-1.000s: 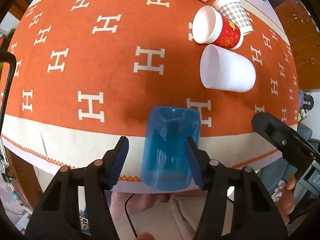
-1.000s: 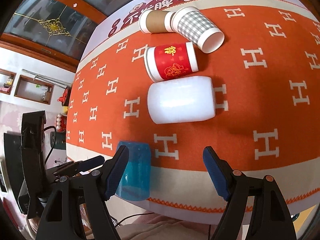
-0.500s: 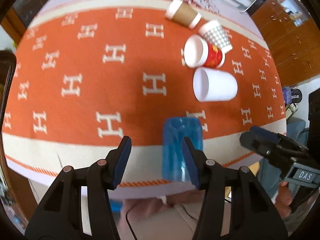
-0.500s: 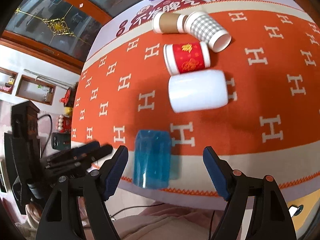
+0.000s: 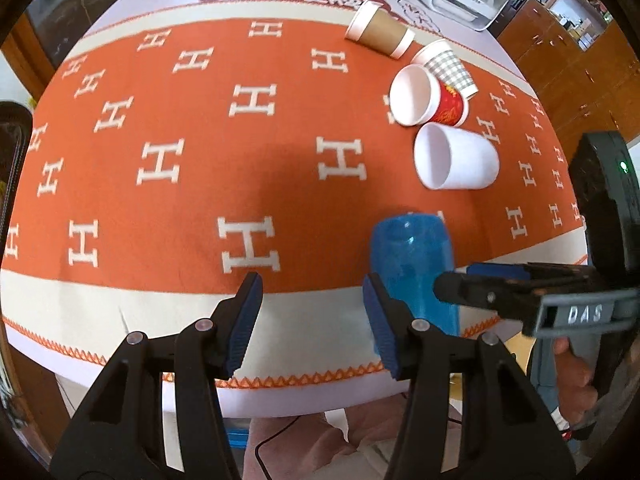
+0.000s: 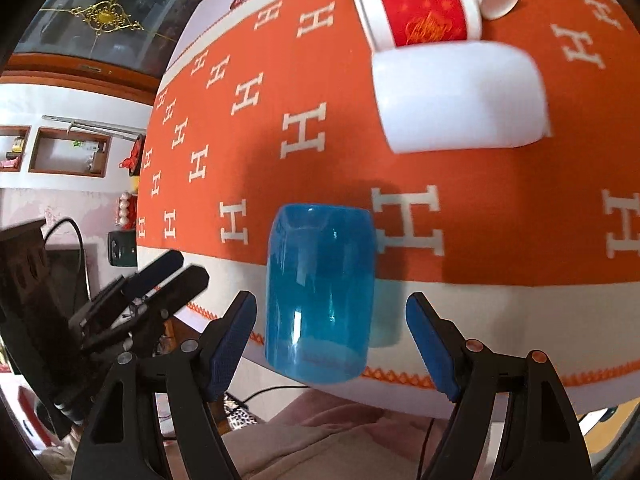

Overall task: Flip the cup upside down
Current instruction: 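Bring the right gripper to the blue cup and close on it while the left gripper releases it, then turn the blue cup opening-down with the right gripper, set it on the table, open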

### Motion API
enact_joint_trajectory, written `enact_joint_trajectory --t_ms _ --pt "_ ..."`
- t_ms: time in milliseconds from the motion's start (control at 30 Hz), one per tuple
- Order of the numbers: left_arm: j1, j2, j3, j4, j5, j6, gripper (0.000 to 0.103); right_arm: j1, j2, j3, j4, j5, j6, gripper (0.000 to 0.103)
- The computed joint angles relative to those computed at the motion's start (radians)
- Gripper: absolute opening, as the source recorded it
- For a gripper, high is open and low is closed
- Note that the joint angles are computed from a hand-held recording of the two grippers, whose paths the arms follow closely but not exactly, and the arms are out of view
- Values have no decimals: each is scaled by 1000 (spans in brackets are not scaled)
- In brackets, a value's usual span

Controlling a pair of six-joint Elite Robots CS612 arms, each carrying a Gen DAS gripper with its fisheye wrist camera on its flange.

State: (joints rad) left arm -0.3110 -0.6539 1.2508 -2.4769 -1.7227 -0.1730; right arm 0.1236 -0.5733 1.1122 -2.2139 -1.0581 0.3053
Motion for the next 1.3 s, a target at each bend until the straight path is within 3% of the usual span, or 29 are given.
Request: enact_joint_trajectory --t_ms 233,300,500,667,800,900,1033,1167,1300 --pt "12 4 17 -18 -20 -36 49 1 57 -63 46 46 -32 77" --pt "13 3 23 -24 -16 -42 49 1 65 -73 50 77 -40 68" --pt "15 -3 40 -59 -7 -53 49 28 38 -49 -82 -62 -71 67" --pt "11 -10 65 -154 30 -64 49 60 12 8 -346 -250 -107 67" --pt "7 -6 71 -214 56 -87 49 81 26 41 -574 -361 -133 67" --pt "6 -2 74 -250 67 -106 49 92 43 58 -687 -436 -158 67" --pt "7 0 82 -277 73 -115 49 101 36 108 -783 -455 -191 68" --pt "7 -1 93 -281 82 -112 49 112 19 155 -823 -477 -258 68" --pt "7 -1 98 -276 76 -102 49 120 7 187 -825 -478 -263 70"
